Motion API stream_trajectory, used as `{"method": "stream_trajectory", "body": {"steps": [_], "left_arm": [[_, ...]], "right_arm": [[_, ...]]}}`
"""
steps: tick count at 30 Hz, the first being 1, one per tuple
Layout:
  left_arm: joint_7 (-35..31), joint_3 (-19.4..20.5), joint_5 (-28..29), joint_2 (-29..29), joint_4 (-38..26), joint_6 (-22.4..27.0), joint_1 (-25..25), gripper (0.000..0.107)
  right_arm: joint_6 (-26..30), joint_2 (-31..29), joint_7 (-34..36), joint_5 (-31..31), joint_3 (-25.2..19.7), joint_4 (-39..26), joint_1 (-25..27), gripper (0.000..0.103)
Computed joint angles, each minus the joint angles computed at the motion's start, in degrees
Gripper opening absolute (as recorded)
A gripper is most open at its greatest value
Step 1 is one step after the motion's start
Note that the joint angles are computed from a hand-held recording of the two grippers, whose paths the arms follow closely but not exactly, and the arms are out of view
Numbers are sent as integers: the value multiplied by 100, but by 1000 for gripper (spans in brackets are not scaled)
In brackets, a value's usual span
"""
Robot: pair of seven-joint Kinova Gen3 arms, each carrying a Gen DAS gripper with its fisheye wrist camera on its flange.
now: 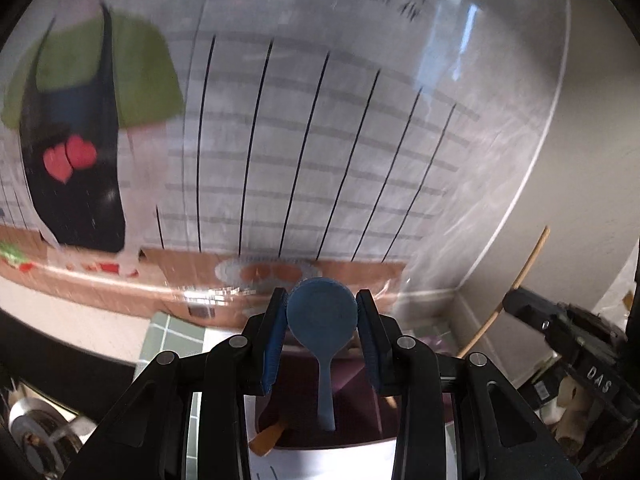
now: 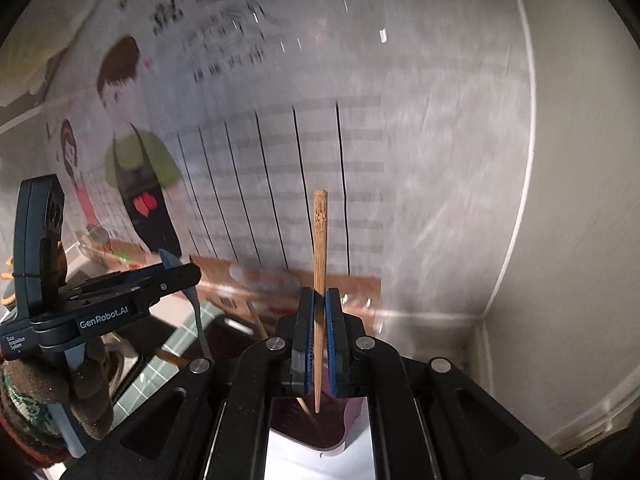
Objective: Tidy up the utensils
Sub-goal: 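Carry the blue spoon and chopstick into the purple holder and open both grippers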
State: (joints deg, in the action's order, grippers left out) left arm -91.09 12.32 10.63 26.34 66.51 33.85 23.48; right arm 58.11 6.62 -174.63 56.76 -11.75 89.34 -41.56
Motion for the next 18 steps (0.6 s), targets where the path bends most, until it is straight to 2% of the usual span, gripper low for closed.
{"method": "stream_trajectory", "body": {"steps": [2, 4, 6, 8, 11, 12, 16, 18], "left_arm": [[33, 18, 60, 110, -47, 75, -30, 35], [-16, 75, 141, 199, -79, 142, -87, 38], [-33, 65, 147, 216, -74, 211, -85, 51], [-96, 113, 231, 156, 3, 214, -148, 52], [-55, 48, 227, -117, 258, 152, -142, 55], [-27, 16, 200, -245, 381, 120, -130, 57], [117, -126, -100, -933, 1101, -28, -1, 64], [168, -133, -196, -1323, 1565, -95, 10, 67]], "right_arm": [[-227, 27, 245, -441, 29, -8, 171, 6], [-666, 24, 428, -907, -252, 122, 681, 7], [-1132, 3, 466, -1373, -474, 307, 1121, 8], [-1320, -89, 650, -1678, -366, 426, 1150, 8], [-1131, -218, 434, -1497, 38, 534, 571, 8], [-995, -261, 299, -1376, 32, 559, 448, 9], [-280, -375, -156, -963, -264, 583, 134, 15], [84, -423, -350, -857, -435, 592, -29, 26]]}}
